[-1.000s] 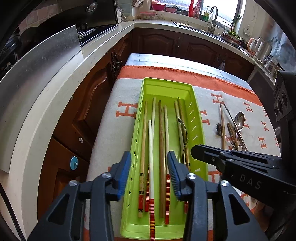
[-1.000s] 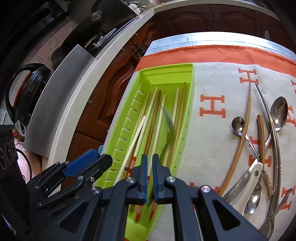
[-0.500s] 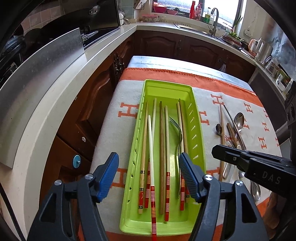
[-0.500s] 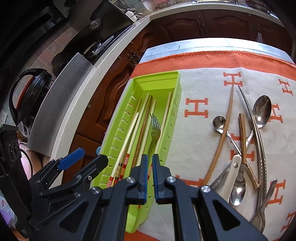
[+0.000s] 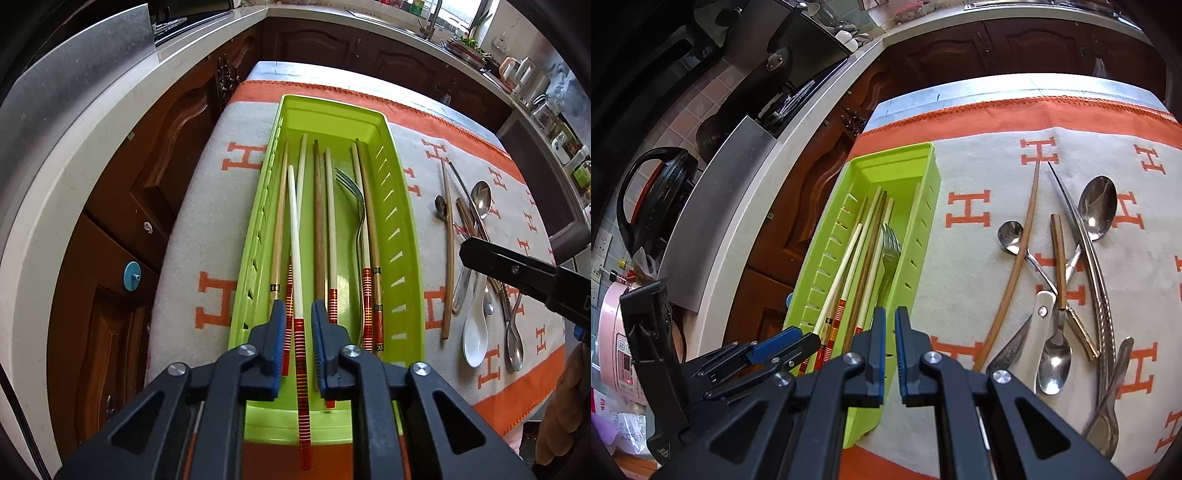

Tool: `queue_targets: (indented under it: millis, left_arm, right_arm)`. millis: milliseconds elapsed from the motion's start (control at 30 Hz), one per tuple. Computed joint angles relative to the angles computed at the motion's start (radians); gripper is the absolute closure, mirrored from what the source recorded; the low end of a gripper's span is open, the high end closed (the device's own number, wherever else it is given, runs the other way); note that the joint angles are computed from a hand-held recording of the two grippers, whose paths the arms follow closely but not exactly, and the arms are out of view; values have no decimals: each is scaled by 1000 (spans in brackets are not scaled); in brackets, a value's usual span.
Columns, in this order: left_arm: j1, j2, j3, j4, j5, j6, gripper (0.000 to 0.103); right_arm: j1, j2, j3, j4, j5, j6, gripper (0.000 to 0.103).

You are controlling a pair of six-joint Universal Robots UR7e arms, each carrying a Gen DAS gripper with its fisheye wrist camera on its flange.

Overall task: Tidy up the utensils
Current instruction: 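Move both tools back over the remaining spoons and chopsticks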

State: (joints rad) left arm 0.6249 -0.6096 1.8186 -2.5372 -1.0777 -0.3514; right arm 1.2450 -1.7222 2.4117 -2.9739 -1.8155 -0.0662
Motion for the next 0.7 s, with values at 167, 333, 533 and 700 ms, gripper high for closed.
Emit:
queue_targets:
  millis: [167,333,533,700]
  left_arm:
    - [14,10,-7,-6,-15,-1,99]
    - [17,26,-17,-25,-11,10,99]
    - [28,65,-64,-26,9,11,99]
    - [26,85,-85,-37,16,-1,88]
  right_arm:
    - [-21,-25,17,-11,21,-3,96]
    - [-41,-49,30,-23,31,-6,96]
    - [-61,-78,47,-51,23,-18,96]
    - [-97,-120,56,-38,31,-21,96]
